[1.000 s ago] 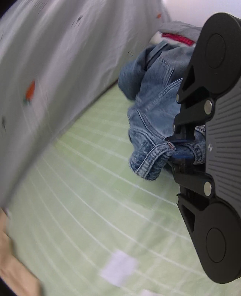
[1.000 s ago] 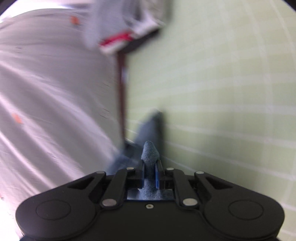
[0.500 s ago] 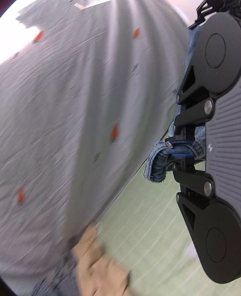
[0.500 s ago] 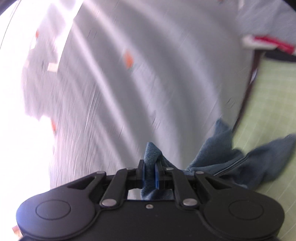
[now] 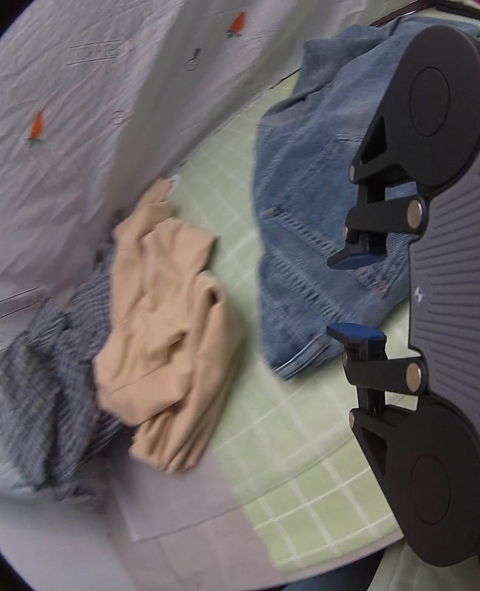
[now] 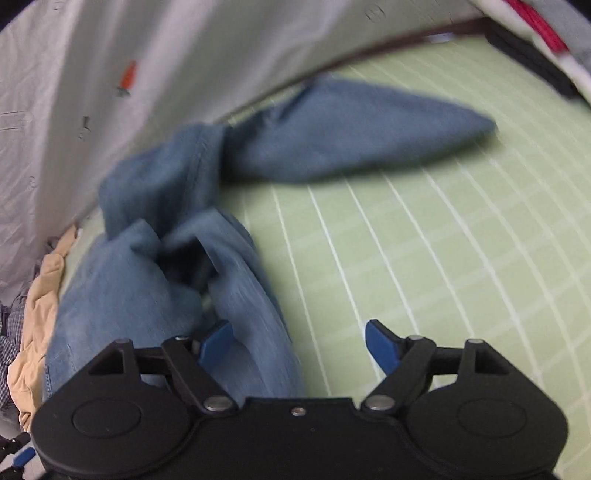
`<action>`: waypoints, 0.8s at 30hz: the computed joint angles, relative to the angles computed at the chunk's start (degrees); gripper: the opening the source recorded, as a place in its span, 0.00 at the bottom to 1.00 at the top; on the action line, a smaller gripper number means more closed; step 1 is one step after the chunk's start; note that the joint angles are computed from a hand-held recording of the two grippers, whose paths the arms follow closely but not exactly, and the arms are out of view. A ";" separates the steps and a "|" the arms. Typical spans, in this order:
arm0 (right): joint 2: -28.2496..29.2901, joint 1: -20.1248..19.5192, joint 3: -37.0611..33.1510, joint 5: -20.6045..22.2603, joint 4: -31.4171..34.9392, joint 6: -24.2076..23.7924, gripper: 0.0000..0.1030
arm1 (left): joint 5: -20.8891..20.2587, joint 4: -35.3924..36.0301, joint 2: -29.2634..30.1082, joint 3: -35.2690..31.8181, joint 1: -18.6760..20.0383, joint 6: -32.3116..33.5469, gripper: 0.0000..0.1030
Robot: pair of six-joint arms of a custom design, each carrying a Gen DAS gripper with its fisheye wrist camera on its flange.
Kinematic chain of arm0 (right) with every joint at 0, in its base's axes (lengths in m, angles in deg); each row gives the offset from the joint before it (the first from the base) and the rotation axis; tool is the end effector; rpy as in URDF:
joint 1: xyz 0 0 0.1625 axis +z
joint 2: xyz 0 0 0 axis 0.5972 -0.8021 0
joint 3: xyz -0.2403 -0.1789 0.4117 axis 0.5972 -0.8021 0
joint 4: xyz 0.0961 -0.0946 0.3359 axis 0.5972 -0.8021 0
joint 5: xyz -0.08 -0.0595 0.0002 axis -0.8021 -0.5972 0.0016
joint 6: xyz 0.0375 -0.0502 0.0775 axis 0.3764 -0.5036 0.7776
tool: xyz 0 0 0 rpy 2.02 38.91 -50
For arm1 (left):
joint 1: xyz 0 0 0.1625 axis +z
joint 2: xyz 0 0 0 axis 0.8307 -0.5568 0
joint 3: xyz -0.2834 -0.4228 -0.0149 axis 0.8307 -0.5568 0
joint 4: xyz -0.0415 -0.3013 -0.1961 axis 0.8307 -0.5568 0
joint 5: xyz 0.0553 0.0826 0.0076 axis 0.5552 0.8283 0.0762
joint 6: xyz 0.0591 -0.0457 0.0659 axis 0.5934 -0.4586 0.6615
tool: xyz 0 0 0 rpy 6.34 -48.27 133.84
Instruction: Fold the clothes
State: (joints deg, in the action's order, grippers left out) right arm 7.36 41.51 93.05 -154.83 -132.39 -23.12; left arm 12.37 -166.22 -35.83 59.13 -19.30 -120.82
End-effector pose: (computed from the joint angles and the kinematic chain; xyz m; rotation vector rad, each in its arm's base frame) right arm -0.0608 -0.8249 0.4630 0.1095 -2.6853 0.6512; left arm -0.3779 -0.5586 0.0577 -1.0062 1.9706 -1.3048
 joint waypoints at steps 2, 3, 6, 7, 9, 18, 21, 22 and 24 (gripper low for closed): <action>-0.57 -0.75 1.72 1.99 0.53 3.00 0.81 | -0.52 -9.62 1.01 1.00 1.11 7.56 0.40; -0.66 -0.84 2.21 2.37 0.82 3.32 0.82 | -0.95 -13.20 1.50 1.01 1.71 11.11 0.41; -0.18 -0.17 3.10 0.88 0.13 2.44 0.81 | -1.95 -16.37 2.60 -0.58 3.21 19.24 0.44; -0.16 0.00 3.38 0.62 0.34 2.20 0.81 | -2.10 -16.68 2.92 -1.14 3.58 21.17 0.47; 0.24 0.14 3.68 0.54 0.84 1.88 0.80 | -2.60 -17.11 3.35 -1.84 4.22 23.46 0.50; -0.84 -0.73 5.50 3.90 -8.50 -0.78 0.07 | -3.22 -15.02 4.27 -3.43 5.96 24.92 0.55; -1.22 -0.42 4.77 0.90 -22.17 -5.95 0.07 | -2.92 -15.84 4.05 -2.85 6.27 23.39 0.56; -0.92 -0.27 3.89 -0.29 -27.26 -8.72 0.06 | -2.78 -16.39 4.02 -2.62 6.39 22.90 0.57; 0.73 0.17 0.12 -3.71 -37.41 -15.95 0.06 | -2.56 -16.89 4.11 -2.62 6.63 22.70 0.58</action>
